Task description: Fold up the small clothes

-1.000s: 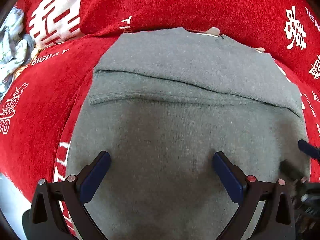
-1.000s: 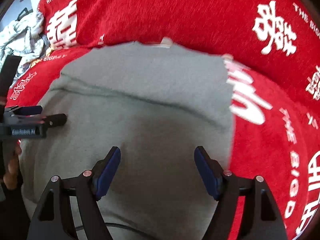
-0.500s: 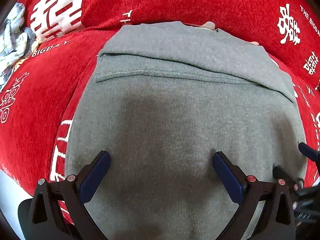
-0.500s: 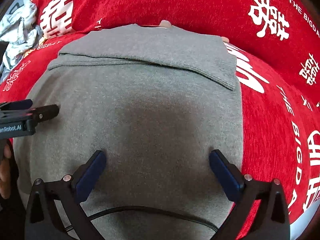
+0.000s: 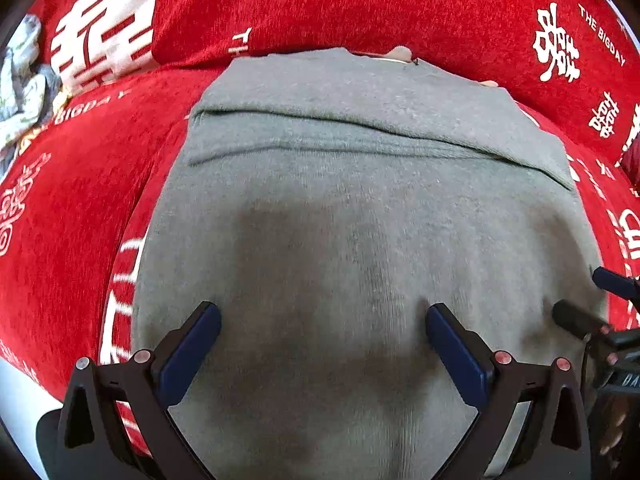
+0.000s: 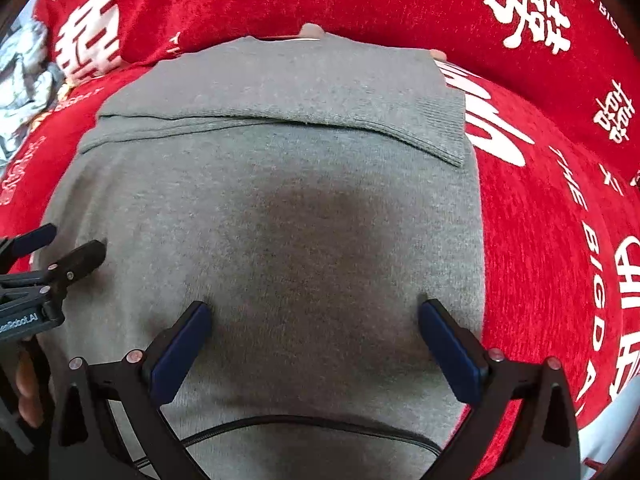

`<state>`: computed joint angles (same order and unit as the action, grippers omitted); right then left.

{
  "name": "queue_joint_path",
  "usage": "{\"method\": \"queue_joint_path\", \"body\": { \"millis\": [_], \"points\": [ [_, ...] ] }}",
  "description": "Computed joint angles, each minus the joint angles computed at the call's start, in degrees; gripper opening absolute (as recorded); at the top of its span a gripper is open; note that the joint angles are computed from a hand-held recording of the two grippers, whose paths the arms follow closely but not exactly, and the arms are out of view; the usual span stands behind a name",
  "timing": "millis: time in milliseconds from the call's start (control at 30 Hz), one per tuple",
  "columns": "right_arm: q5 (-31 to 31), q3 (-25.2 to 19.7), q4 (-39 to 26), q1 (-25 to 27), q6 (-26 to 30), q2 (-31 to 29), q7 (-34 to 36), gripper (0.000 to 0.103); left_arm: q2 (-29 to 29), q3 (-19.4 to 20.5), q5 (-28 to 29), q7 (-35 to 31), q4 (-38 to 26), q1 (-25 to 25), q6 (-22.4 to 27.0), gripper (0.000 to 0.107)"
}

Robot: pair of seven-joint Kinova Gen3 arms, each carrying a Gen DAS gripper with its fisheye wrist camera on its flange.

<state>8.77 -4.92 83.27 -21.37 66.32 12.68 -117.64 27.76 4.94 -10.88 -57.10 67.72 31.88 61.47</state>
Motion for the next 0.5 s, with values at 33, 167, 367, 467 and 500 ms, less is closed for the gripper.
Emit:
{"method": "queue_joint_path", "body": {
  "millis": [33,167,367,467,500],
  "points": [
    [-0.34,0.1,0.49,0.15,0.04,-0.75,-0.53,0.103,-0.81,0.68,1.35,-0.99,0.7,-0.96,0.13,0.103],
    [-0.25,0.01,5.16,1.11,1.63,-6.45,-2.03,0.103,-3.9,2.09,3.93,-4.67,3.61,-2.77,1.16,0.103],
    [-5.49,0.08,12.39,5.62,5.26,-14.28,3.85,0.103,-9.17,2.05,2.45,-7.95,10.11,-3.86,3.02,0.103],
    [-9.32,0.32,14.55,7.14,5.36,-15.72,7.4,0.103,-9.9,2.01,3.74,-8.32,12.56,-5.97,3.96,0.103],
    [-11.07,0.58,14.78,7.62,5.44,-15.55,9.09,0.103,-9.87,2.3,5.39,-9.12,13.01,-7.19,4.13,0.103]
  ]
}}
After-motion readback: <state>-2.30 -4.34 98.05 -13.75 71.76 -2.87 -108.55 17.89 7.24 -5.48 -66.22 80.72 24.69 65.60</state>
